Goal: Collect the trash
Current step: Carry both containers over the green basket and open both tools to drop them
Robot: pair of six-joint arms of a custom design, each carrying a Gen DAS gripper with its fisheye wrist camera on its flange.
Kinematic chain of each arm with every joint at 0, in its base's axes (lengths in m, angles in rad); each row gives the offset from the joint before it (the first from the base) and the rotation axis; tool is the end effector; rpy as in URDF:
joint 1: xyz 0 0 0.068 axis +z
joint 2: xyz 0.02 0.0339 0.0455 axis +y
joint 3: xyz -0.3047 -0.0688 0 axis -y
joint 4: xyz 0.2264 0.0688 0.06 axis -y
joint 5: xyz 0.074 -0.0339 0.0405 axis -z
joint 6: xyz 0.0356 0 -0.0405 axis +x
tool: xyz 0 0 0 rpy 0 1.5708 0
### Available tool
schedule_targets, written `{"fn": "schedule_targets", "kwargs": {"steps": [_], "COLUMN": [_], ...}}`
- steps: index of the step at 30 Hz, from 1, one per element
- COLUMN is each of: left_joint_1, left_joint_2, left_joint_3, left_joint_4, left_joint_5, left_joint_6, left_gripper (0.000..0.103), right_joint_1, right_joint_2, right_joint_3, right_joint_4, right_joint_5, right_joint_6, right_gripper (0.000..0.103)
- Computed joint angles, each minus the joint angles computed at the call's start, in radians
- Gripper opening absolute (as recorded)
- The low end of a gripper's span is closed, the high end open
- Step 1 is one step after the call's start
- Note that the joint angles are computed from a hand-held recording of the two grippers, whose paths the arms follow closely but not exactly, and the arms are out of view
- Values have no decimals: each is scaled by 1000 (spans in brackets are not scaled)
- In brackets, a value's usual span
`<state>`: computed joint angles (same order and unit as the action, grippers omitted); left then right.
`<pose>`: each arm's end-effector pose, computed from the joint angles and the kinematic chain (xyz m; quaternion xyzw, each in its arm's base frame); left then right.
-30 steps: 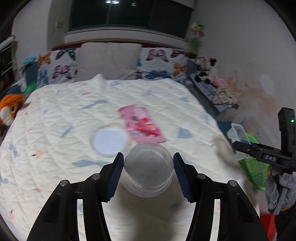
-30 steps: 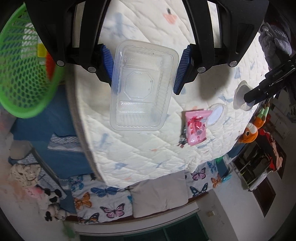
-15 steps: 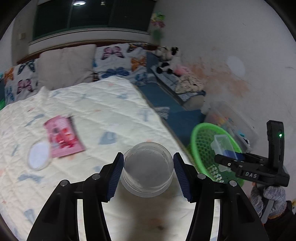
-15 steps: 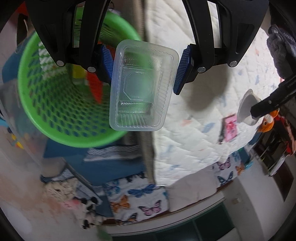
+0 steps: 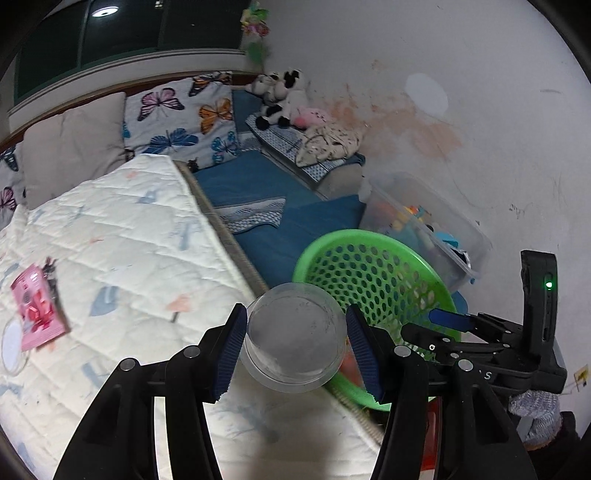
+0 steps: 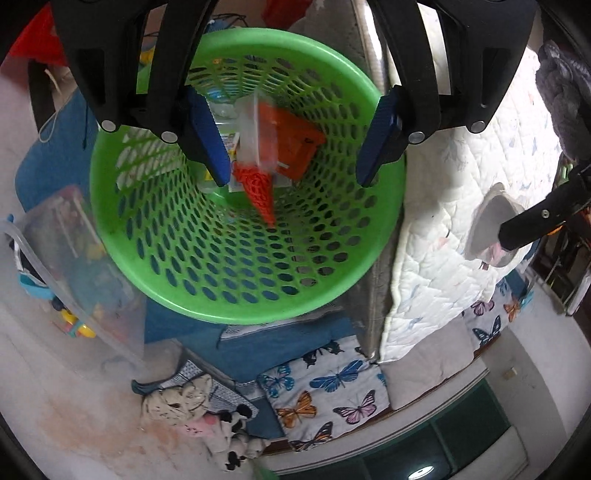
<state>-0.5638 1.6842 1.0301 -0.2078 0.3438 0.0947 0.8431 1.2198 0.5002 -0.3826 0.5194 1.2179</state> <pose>0.2815 -0.1922 0.2445 0.3549 0.8552 -0.2355 0.2953 0.1279 0.1170 0.2019 0.2337 0.9125 0.0639 0.3296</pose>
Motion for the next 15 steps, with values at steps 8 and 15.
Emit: {"fn": "schedule_targets", "kwargs": {"steps": [8,15], "left_joint_1": [-91,-155], "left_joint_2": [65,120], "left_joint_3": [28,52], "left_joint_4": [14,21], "left_joint_5": [-35,-58], "left_joint_6": [-34,-59], "left_gripper": [54,54], "right_joint_1": [44,120], "right_joint_2": [-97,-143], "right_joint_3": [-39,-31], "right_joint_4": [-64,-172], "right_joint_5": [37,92], "right_joint_6": [67,157], "right_gripper": [77,80]}}
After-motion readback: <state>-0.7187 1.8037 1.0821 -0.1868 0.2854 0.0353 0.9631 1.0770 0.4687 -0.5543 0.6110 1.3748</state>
